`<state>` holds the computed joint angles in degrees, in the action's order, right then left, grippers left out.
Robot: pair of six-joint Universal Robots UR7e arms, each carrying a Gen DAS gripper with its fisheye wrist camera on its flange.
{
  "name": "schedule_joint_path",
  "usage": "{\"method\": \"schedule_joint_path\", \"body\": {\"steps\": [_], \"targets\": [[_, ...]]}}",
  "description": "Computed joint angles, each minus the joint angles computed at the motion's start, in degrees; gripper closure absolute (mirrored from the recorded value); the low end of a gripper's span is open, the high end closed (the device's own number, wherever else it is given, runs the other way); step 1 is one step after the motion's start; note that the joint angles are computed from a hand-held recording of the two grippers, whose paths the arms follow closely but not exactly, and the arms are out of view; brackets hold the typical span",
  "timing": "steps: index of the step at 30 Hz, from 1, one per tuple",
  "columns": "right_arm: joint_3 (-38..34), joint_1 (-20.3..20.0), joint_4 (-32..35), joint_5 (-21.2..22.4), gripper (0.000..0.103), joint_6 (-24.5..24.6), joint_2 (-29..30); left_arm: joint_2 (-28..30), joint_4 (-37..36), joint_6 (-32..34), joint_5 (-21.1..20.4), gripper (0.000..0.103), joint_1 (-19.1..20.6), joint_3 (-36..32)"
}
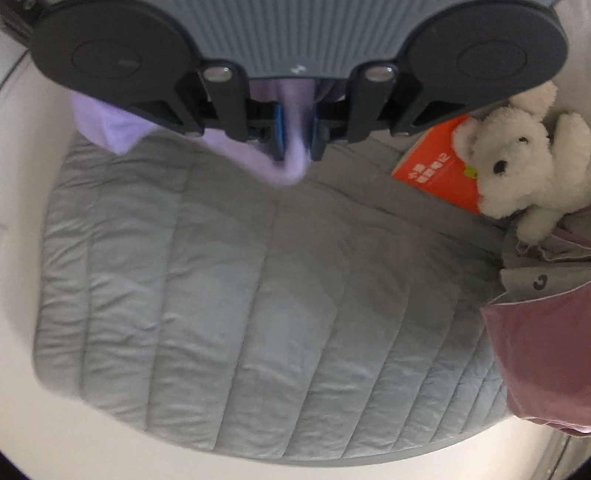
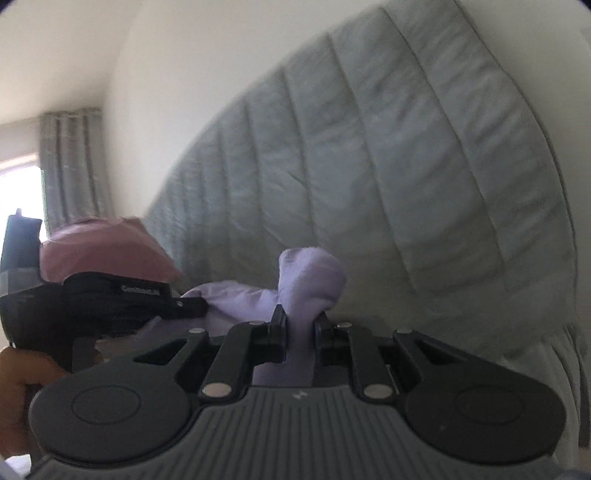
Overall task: Fold clothes
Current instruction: 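Carry the folded bundle with both grippers toward the clothes stack by the headboard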
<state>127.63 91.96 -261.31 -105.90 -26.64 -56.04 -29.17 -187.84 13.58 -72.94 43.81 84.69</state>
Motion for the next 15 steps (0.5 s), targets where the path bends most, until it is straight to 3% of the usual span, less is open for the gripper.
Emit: {"method": "schedule_joint_path", "body": {"steps": [6, 9, 13, 15], "targets": [[0.3, -1.4, -4.3, -1.5, 0.072, 2.0, 0.3, 2.1, -5.7, -1.1, 5.9, 0.086, 0.1, -1.8], [-1.1, -0.4, -9.2, -2.6, 0.071, -2.6, 2.0, 1.3, -8.7, -1.6, 3.2, 0.086, 0.1, -0.2], [-1.1, -0.6, -11.4, 2.2, 0.071, -5.7, 2.6, 0.5, -8.2, 0.3, -4.6, 0.086, 0.3, 1.4], [-1.0, -0.8, -9.3, 4.2, 0.071, -7.2, 2.2, 1.0, -4.8, 1.5, -5.1, 0.086, 0.1, 0.5]]}}
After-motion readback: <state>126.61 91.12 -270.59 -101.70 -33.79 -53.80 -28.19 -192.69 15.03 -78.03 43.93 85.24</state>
